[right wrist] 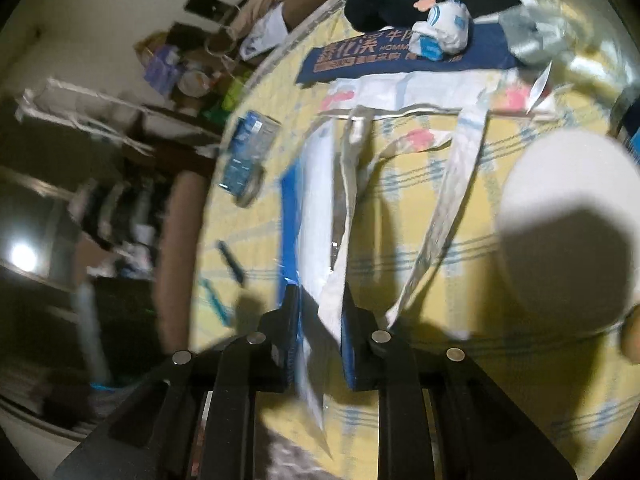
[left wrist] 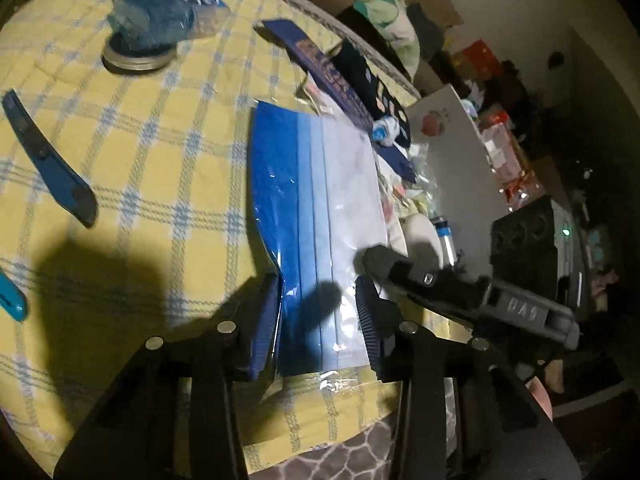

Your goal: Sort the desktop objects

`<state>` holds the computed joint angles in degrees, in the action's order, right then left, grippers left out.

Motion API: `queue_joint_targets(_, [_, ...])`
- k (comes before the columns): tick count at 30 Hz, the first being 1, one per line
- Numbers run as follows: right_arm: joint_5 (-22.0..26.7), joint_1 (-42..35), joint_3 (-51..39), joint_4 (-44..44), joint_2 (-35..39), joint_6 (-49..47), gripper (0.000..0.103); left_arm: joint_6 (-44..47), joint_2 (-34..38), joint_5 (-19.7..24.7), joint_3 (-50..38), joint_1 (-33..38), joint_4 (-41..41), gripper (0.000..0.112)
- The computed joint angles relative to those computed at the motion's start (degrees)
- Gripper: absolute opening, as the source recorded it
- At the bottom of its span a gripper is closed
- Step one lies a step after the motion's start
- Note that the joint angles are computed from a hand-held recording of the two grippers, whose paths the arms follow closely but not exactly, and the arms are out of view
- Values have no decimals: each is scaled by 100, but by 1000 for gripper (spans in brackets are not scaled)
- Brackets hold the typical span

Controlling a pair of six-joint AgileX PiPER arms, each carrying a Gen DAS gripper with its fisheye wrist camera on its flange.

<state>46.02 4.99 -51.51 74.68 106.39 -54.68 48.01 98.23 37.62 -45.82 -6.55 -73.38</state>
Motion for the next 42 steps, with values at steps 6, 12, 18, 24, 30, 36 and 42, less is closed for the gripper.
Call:
queue_joint_targets(6, [-21, 35, 58, -15, 2, -171, 19, 431, 110, 438, 37, 228, -428, 35])
queue_joint_targets(12, [417, -272, 165, 428, -219, -449, 19, 689, -327, 707, 109, 319, -752, 33])
queue_joint_targets(18, [774, -788, 267, 251, -913, -358, 21, 306, -799, 791, -249, 60, -532, 32])
queue_joint_targets(24, [1561, -1681, 53, -44, -1415, -196, 23, -778, -613, 835, -1685, -833, -36, 32])
queue_joint_targets(30, [2369, -2310, -786, -478, -1538, 400, 27, -2128, -306, 804, -3297, -1499, 1129, 32])
queue_joint_targets(36, [1506, -1751, -1055, -2446, -2057, 1447, 55, -2605, -636, 610, -2696, -1212, 2002, 32])
queue_joint_targets(42, [1016, -1202, -624, -3623, -2824, 1873, 61, -2043, -997, 664, -1308, -33, 2178, 33])
